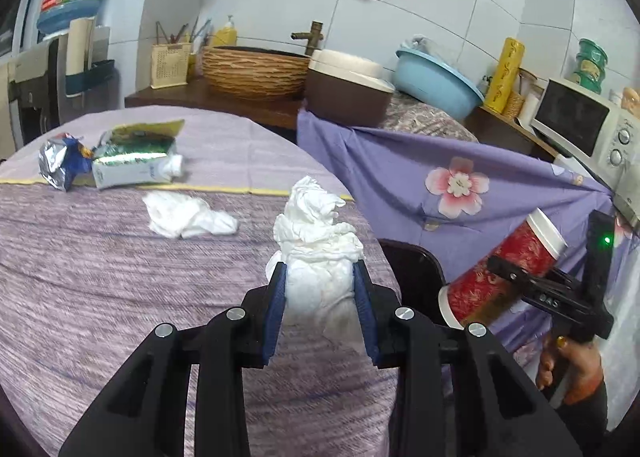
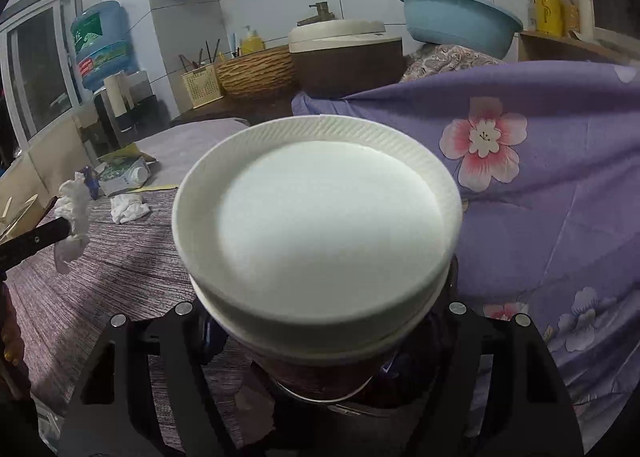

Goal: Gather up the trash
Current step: 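Carry the red cup over the bin and open the right gripper while the left holds the tissue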

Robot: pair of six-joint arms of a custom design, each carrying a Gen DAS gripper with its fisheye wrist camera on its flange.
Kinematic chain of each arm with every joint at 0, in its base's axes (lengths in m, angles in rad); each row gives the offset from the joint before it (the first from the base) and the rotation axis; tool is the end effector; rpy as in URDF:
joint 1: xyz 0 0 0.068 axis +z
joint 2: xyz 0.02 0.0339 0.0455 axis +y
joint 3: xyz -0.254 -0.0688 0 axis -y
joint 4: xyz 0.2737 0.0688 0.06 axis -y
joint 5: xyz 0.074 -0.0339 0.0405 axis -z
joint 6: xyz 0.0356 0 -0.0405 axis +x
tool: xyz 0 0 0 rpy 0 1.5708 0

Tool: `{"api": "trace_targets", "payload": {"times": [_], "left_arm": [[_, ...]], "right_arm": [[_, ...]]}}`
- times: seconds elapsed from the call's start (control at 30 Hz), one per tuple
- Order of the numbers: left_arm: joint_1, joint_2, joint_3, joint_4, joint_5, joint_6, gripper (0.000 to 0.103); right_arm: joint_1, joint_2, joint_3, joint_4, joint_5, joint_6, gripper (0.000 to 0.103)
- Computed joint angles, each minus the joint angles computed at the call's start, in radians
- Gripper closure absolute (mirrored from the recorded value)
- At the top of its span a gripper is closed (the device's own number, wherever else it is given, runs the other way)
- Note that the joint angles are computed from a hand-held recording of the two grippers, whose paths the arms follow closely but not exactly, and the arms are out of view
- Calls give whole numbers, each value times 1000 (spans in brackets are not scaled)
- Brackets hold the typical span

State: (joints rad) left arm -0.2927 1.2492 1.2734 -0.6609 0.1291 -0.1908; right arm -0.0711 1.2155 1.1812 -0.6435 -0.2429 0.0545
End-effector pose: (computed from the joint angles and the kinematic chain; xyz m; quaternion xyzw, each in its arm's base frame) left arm 0.2857 -0.0909 0.3561 0.0744 0.8884 -0.1635 0.4225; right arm 0.2917 -0.0122 0.3341 0.0040 0.8968 0.1057 0.4295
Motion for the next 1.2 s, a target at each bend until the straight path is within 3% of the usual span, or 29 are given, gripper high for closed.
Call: {"api": "trace_targets", "payload": {"times": [0.27,0.57,0.63,0.7,0.9,1.2], "left_arm": [[-94,23,-22,30,-4,-17,70],[-225,126,22,58,-26,2,69],[-250,149,35,61,-31,12,69],[-271,171,46,63,-40,23,69],[-307,238,79,61,-46,47,69],[-346,433,214,35,-62,62,69]], "right_arm": [[-31,26,-87,67,14,-7,31],[-45,229,-140,198,43,7,30],[-48,277,-139,221,34,9,27],[-48,312,-130,221,38,14,16],[-68,254,-175,241,47,22,12],[-192,28,-218,176,-9,37,12]]}}
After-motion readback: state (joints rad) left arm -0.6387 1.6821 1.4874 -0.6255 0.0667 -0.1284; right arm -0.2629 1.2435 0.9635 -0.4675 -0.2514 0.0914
